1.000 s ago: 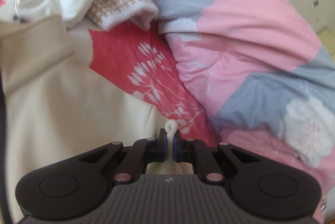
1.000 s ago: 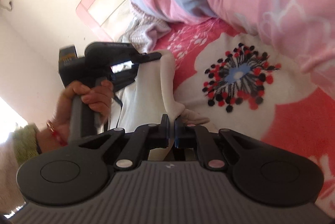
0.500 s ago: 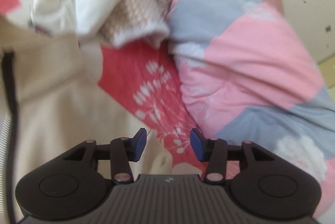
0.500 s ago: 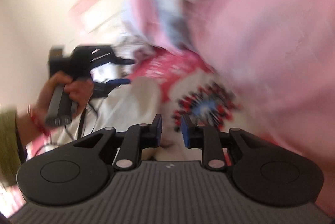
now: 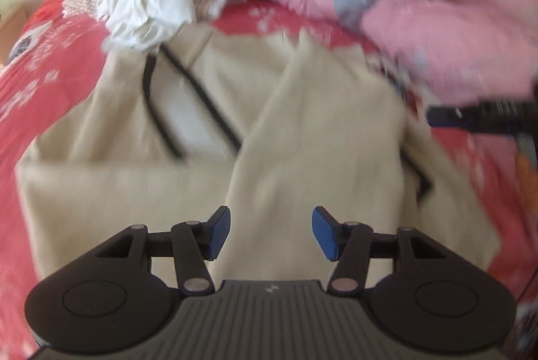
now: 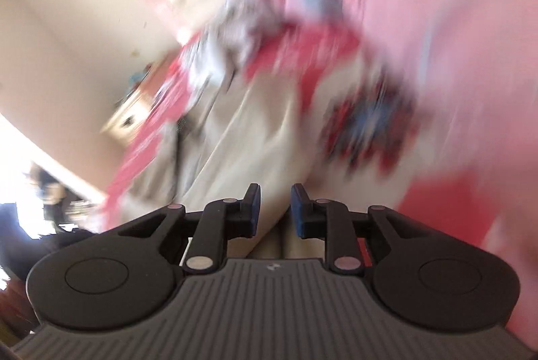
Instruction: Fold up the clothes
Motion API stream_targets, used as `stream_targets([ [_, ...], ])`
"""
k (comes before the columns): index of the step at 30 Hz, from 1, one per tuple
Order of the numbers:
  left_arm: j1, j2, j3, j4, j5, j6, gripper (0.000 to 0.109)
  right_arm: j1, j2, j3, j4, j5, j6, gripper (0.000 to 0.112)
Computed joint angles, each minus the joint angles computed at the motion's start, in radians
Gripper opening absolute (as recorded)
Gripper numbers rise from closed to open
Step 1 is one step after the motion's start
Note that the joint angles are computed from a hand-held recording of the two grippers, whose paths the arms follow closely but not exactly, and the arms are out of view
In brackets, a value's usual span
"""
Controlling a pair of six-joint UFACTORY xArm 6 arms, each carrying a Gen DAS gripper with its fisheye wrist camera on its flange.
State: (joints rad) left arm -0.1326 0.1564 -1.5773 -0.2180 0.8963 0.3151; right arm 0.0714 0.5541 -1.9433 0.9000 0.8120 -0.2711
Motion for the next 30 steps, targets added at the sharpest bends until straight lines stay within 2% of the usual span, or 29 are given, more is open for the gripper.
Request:
stream_targets([
  [3, 0.000, -0.139, 0.175, -0.060, -0.034, 0.087, 0.055, -0.002, 0.053, -0.065, 0.009, 0.112, 0.105, 0.025],
  [4, 0.002, -0.172, 0.212, -0.097, -0.029, 0.122, 0.057, 0.006, 0.065, -0.078, 0.026, 0.142, 0.135, 0.032],
  [5, 0.003, -0.196, 0.240, -0.126, -0.015, 0.152, 0.058, 0.013, 0.081, -0.097, 0.028, 0.152, 0.166, 0.037],
  [7, 0.005, -0.241, 0.291, -0.173, 0.018, 0.206, 0.058, 0.024, 0.098, -0.118, 0.033, 0.163, 0.179, 0.040],
  [9, -0.020, -0.280, 0.357, -0.117, -0.022, 0.211, 0.058, 0.032, 0.129, -0.162, 0.029, 0.175, 0.204, 0.039],
  [10, -0.034, -0.299, 0.390, -0.081, -0.045, 0.207, 0.055, 0.038, 0.120, -0.145, 0.034, 0.155, 0.206, 0.029],
  [11, -0.038, -0.307, 0.408, -0.057, -0.054, 0.196, 0.050, 0.038, 0.078, -0.086, 0.053, 0.149, 0.180, 0.009],
  [12, -0.041, -0.312, 0.422, -0.035, -0.061, 0.182, 0.047, 0.041, 0.058, -0.063, 0.065, 0.131, 0.157, 0.005],
  [15, -0.034, -0.326, 0.450, -0.023, -0.070, 0.168, 0.043, 0.055, 0.002, 0.001, 0.014, 0.062, 0.129, 0.004],
  [18, -0.028, -0.330, 0.463, -0.031, -0.078, 0.158, 0.043, 0.058, 0.003, 0.008, -0.165, 0.064, 0.205, 0.005],
  [20, -0.030, -0.331, 0.467, -0.024, -0.084, 0.148, 0.044, 0.057, -0.025, 0.042, -0.190, 0.067, 0.196, 0.008],
  [22, -0.036, -0.337, 0.473, -0.007, -0.089, 0.143, 0.048, 0.067, -0.086, 0.096, -0.214, 0.027, 0.156, 0.008],
  [23, -0.038, -0.340, 0.477, 0.002, -0.091, 0.141, 0.051, 0.080, -0.127, 0.141, -0.236, -0.023, 0.111, 0.008],
  [25, -0.046, -0.351, 0.494, 0.013, -0.105, 0.140, 0.056, 0.102, -0.188, 0.200, -0.198, -0.077, -0.035, 0.008],
  [27, -0.055, -0.361, 0.513, 0.028, -0.123, 0.137, 0.058, 0.120, -0.210, 0.219, -0.109, -0.065, -0.221, 0.008],
  [30, -0.071, -0.371, 0.539, 0.069, -0.159, 0.119, 0.061, 0.148, -0.167, 0.187, -0.125, 0.018, -0.354, 0.014],
])
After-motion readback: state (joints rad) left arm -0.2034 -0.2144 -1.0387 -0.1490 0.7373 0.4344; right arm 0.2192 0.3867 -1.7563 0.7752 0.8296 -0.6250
